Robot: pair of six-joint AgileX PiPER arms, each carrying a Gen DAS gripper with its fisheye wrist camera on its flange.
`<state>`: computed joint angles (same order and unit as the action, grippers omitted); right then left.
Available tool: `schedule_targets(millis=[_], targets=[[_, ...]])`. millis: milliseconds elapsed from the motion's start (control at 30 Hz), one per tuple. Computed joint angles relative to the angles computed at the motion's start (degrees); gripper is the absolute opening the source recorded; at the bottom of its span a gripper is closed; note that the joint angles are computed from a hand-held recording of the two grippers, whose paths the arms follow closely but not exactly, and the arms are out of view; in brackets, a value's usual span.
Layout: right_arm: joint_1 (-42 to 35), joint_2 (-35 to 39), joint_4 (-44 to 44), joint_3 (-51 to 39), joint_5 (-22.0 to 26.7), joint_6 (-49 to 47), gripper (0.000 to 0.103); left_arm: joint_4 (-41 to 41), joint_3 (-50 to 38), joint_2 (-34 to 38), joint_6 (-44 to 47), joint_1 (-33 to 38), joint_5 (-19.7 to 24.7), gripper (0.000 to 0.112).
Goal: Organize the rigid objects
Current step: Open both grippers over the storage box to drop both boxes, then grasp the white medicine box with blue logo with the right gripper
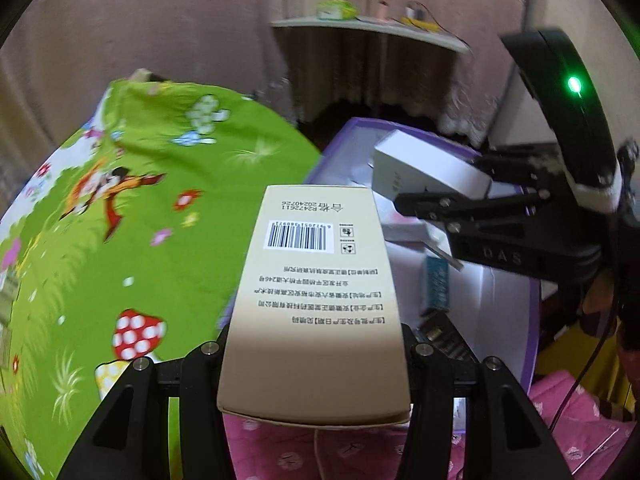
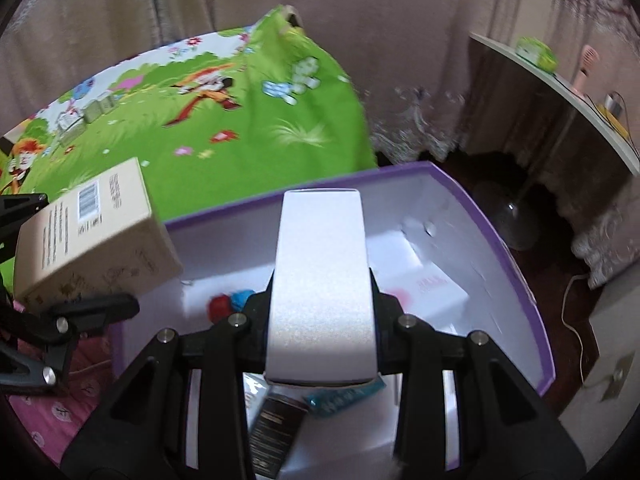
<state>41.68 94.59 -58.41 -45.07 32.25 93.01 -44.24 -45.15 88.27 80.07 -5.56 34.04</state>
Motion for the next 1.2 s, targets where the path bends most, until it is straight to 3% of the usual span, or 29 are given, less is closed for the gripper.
schedule_targets(millis=[233,367,433,500,600,767,900,1000,1200], targets=[[-1.0,-2.3,-0.3,4.5,-0.4,2.3,0.039,3.0,2.8,-0.1,-1.0,-5.2,-2.9,0.052],[-1.4,-2.9,1.0,6.1,0.0,2.3,0.040,2.1,2.6,0.2,1.3,-5.5,1.3,0.053],[-2.3,-2.9,3.1,6.1,0.2,0.8,0.043,-0.8,3.6,-0.7,5.3,-5.0,2.6,0.055],[-2.4,-2.8,4.0,5.8,2.3,1.2,0.055,-3.7,4.1,-1.5,8.2,-4.0,2.9,0.061],[-2.9,-4.2,3.5,5.6,4.0,2.1,0.065,-9.3,3.3,-1.8,12.2,1.6,6.8,0.067],[-1.9,-6.2,1.7,3.1,7.9,2.2,0.067,-17.2,0.8,-1.9,17.8,13.3,9.0,0.072],[-0.7,-3.4,1.6,-3.1,7.2,-1.4,0.070,-20.5,-5.4,3.1,19.0,25.6,7.4,0.073],[1.1,2.1,3.7,-10.3,5.5,-7.9,0.071,-20.6,-12.3,9.5,16.1,33.0,3.2,0.075],[4.7,18.7,18.3,-34.3,2.3,-33.8,0.071,-8.0,-32.4,25.6,-1.5,45.2,-3.5,0.077]])
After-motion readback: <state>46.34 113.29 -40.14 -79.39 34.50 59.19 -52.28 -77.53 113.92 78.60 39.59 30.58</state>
